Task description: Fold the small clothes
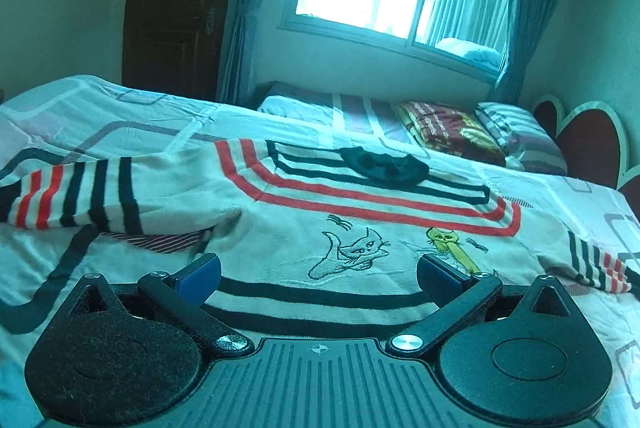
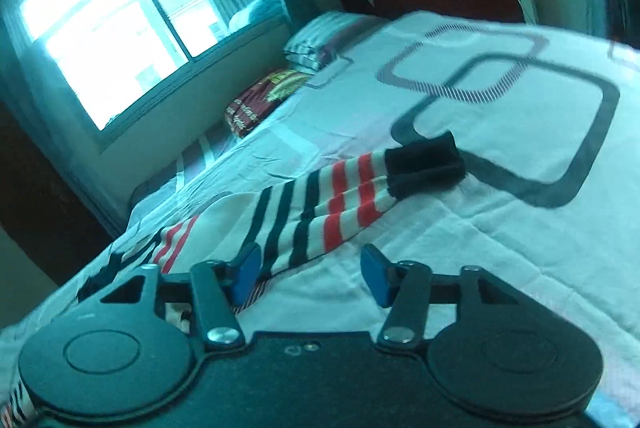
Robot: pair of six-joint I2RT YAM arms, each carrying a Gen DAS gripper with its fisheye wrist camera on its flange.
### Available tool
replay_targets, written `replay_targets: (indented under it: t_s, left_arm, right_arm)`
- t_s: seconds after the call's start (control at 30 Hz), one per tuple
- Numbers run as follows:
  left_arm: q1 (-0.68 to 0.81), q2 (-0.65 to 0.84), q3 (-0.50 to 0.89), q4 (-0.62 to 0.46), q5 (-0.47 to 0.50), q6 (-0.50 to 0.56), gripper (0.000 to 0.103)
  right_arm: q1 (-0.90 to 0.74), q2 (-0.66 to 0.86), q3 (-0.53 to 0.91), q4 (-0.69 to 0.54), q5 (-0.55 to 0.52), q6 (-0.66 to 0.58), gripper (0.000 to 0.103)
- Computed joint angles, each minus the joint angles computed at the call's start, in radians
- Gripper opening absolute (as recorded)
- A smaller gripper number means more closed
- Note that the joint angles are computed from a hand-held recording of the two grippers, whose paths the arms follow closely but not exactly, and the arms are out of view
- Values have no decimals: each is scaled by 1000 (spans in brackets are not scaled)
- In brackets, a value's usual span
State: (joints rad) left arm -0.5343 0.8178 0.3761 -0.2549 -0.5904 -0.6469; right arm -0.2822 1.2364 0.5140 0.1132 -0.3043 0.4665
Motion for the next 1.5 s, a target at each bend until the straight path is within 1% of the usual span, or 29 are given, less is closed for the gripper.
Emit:
replay_targets:
  t_s: [0.03,0.07,0.17,0.2,0.23,0.27,0.3,0.4,0.5,0.53,0.57,0.63,0.7,0.77,0.83,0.9,0.97,1.07,1.13,1.2,1.3,1.33,1.37,1.4,1.43,1.47,1.5]
  left_arm:
    - [27,37,-5,48,34,22,103]
    - [47,72,-9,87,61,43,103]
    - [85,173,-18,184,100,90,103]
    - [102,195,-23,210,116,103,103]
    - [118,220,-25,235,132,112,103]
    - [130,243,-24,255,145,118,103]
    - [147,265,-24,275,161,126,103]
    - [184,316,-20,318,189,130,103]
    - [227,353,-14,353,222,149,103]
    - [239,362,-7,346,227,158,103]
    - [254,372,6,324,233,167,103]
    - [290,392,38,250,226,172,103]
    - [345,400,51,191,232,182,103]
    - [402,377,34,174,244,201,103]
    - [481,323,1,172,288,247,103]
    - [541,258,-33,174,331,278,103]
    - [603,208,-52,162,389,302,103]
    - [644,149,-66,128,398,307,103]
    - [669,103,-72,93,410,317,103]
    - [695,66,-76,67,420,335,103]
    - [735,24,-79,36,456,361,103]
    - [743,6,-80,25,472,366,103]
    - [747,-10,-81,17,490,367,103]
    - [749,-16,-82,20,508,366,103]
    - [742,-20,-80,23,522,363,103]
    - [724,-18,-79,37,525,354,103]
    - [699,-2,-77,62,521,343,103]
  right_arm:
    - [-28,90,12,68,-22,44,36]
    - [-49,175,27,133,-28,83,36]
    - [-85,379,86,250,-61,175,37]
    - [-86,420,98,277,-62,186,36]
    - [-83,455,106,315,-60,192,32]
    - [-74,477,112,346,-54,195,32]
    - [-64,491,122,355,-43,191,32]
    - [-20,512,171,329,9,149,31]
    - [-3,525,215,285,46,119,20]
    - [-5,526,223,275,49,121,14]
    - [-9,527,232,267,53,118,9]
    - [10,498,232,245,95,86,8]
    - [56,449,228,224,166,37,8]
    - [114,390,218,229,215,-26,8]
    - [200,340,230,214,257,-104,8]
    - [317,296,244,198,301,-188,8]
    - [444,286,267,181,334,-240,8]
    - [627,348,343,144,360,-251,8]
    - [735,434,419,114,376,-241,8]
    - [828,527,499,80,385,-231,8]
    - [921,653,600,41,371,-225,8]
    - [952,696,634,26,381,-228,9]
    - [975,730,656,13,383,-234,20]
    - [998,745,646,51,406,-258,25]
    - [1026,737,608,99,428,-317,47]
    - [1045,725,587,109,427,-366,64]
    - [1059,707,557,136,425,-394,64]
